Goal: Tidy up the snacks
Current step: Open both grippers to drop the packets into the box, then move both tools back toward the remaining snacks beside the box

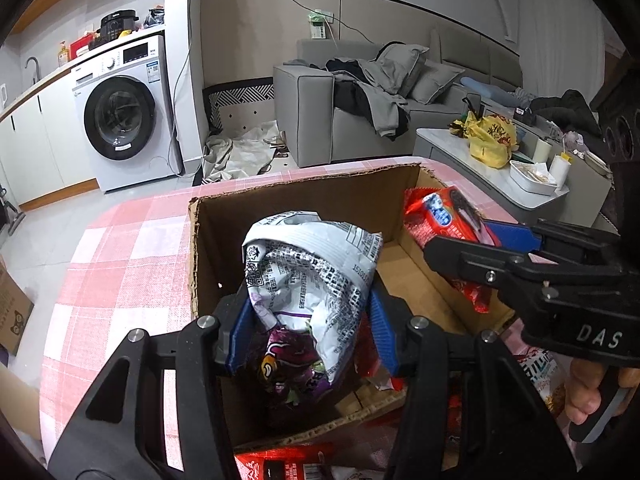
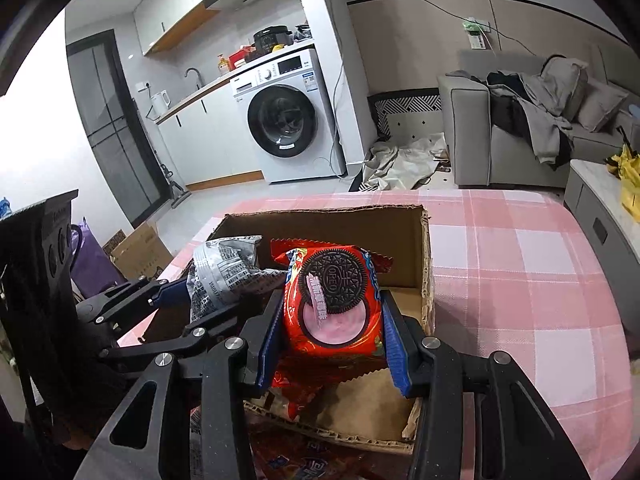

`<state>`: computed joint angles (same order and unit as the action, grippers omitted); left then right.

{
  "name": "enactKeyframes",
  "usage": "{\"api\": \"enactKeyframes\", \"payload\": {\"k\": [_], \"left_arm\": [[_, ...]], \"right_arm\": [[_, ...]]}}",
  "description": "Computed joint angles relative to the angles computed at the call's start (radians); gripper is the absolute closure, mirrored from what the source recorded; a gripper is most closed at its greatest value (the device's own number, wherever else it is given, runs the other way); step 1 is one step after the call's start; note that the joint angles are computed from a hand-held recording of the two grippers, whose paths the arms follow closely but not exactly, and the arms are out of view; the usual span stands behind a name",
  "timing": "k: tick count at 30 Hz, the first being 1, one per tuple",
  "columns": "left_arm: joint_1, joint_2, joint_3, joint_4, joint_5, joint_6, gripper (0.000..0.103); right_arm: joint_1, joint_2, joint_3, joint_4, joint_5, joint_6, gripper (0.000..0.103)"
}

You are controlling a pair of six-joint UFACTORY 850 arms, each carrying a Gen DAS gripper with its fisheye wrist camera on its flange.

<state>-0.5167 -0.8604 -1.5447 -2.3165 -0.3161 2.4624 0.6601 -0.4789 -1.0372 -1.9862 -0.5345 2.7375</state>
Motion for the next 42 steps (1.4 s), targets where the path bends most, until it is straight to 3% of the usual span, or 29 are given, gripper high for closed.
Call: {"api": "enactKeyframes", "payload": {"k": [5,6,7,11,13,15,19,28,33,42], "left_arm": [[0.003,0.042,0.068,-0.115,-0.044,0.134,0.053],[0.005,0.053,0.082,-0.115,-0.05,0.134,0.047],[0.008,0.065,0.099,-0.123,-0.061,0.138,0.041],[0.027,0.132,0.19,-0.149,-0.122,0.162,0.019],[0.043,0.171,0.239,-0.149,-0.146,0.163,0.009],[0.052,0.205,0.284,-0.155,-0.171,0.169,0.001],[0.072,0.285,0.4,-0.225,-0.221,0.236,0.0],[0.147,0.41,0.599,-0.22,-0.284,0.266,0.001],[0.195,0.414,0.642,-0.111,-0.295,0.185,0.001],[0.189,0.382,0.631,-0.073,-0.253,0.199,0.001]], "right_arm": [[0.026,0.025,0.01,0.037,-0.041,-0.052,0.051],[0.031,0.034,0.015,0.049,-0.049,-0.067,0.05],[0.037,0.043,0.018,0.063,-0.057,-0.082,0.045],[0.068,0.089,0.055,0.071,-0.093,-0.081,0.004],[0.085,0.115,0.078,0.076,-0.101,-0.082,0.0],[0.106,0.133,0.093,0.119,-0.115,-0.114,0.0],[0.149,0.159,0.121,0.168,-0.148,-0.138,0.0],[0.228,0.167,0.137,0.355,-0.184,-0.24,0.0],[0.242,0.166,0.172,0.394,-0.153,-0.195,0.0],[0.222,0.146,0.212,0.395,-0.087,-0.138,0.0]]}}
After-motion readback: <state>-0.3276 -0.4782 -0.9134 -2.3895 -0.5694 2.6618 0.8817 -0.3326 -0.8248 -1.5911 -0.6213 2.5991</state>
